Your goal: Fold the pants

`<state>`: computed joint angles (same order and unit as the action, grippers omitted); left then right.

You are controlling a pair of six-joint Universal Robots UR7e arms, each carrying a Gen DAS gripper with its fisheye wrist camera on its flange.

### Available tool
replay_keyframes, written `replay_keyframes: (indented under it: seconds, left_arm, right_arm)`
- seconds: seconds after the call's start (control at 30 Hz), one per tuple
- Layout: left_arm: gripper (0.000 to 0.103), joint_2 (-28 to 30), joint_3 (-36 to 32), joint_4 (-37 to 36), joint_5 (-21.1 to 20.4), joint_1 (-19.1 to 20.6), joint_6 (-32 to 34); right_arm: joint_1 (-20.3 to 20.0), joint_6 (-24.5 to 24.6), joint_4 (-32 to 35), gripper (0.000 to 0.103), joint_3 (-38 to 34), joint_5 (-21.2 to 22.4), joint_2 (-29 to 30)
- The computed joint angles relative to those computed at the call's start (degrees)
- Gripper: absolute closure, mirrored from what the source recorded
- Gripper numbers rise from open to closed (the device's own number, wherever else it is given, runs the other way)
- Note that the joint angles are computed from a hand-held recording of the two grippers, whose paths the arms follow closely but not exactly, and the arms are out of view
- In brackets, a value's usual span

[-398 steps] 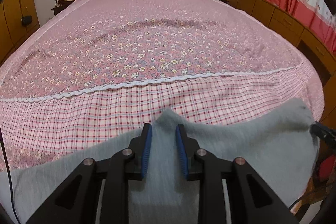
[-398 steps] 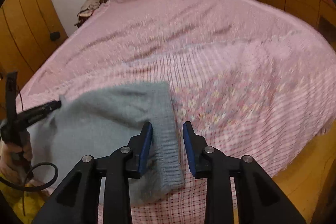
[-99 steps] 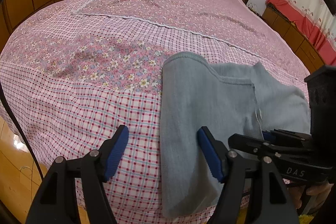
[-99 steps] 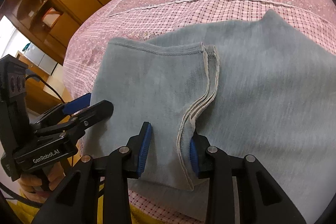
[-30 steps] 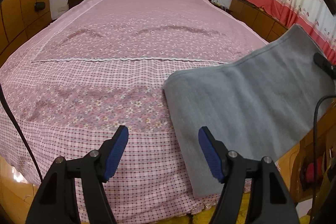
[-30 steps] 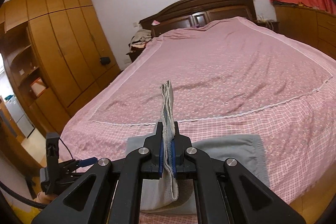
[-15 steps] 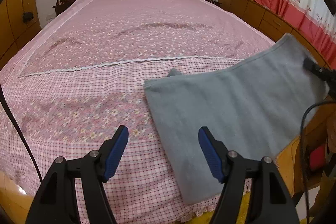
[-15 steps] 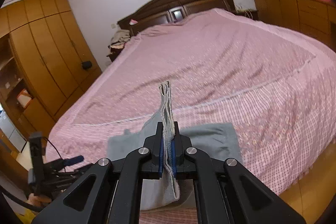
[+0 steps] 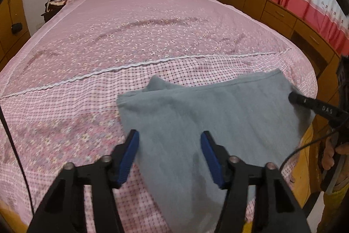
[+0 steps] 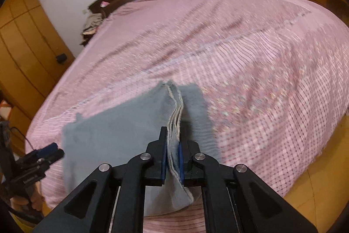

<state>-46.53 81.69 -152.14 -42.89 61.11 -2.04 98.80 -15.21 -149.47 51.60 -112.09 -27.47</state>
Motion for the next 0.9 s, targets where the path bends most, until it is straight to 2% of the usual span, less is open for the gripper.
replay_keyframes:
  seconds: [0.1,0.27,0.37,0.47,0.6,0.7,0.9]
  left_arm:
    - [0.078,0.9,-1.4,2.0,-0.7,0.7,-1.2]
    - [0.079,0.5,-0.4,-1.4,-1.8,0.8,0.1]
    - [0.079,0.8,-1.0,-1.6,-2.2,1.0,0.1]
    - [0.079,1.9,-3.0,-0.6,-2.8,1.6,-0.8]
    - [0.079,4.0,-5.9,-1.2,-1.9,2.8,-0.3]
    - [0.081,5.3,-8.0,-1.5,-1.7,3.9,-0.3]
    - [0.088,6.6,-10.3,-1.7,-2.2,5.1,0.9]
  right_arm:
    - [-0.3,1.2,0.2,0.092,0.6,0.4,-0.7]
    - [1.3,-3.6,-5.6,0.09,1.8,-1.7,-1.2]
    - [1.8,-5.9,-3.8,0.09,-0.4,0.8,-0.5]
    - [2.1,-7.1,3.2,0.09,-6.2,1.4,2.6]
    - [2.4,-9.2,9.9,0.09,-17.9,-4.6,10.3]
    - [1.5,-8.4,14.1,0.092,-26.5,-6.0,15.3]
    - [0.8,-11.3,12.7,0.092,-32.9,-7.2,19.6]
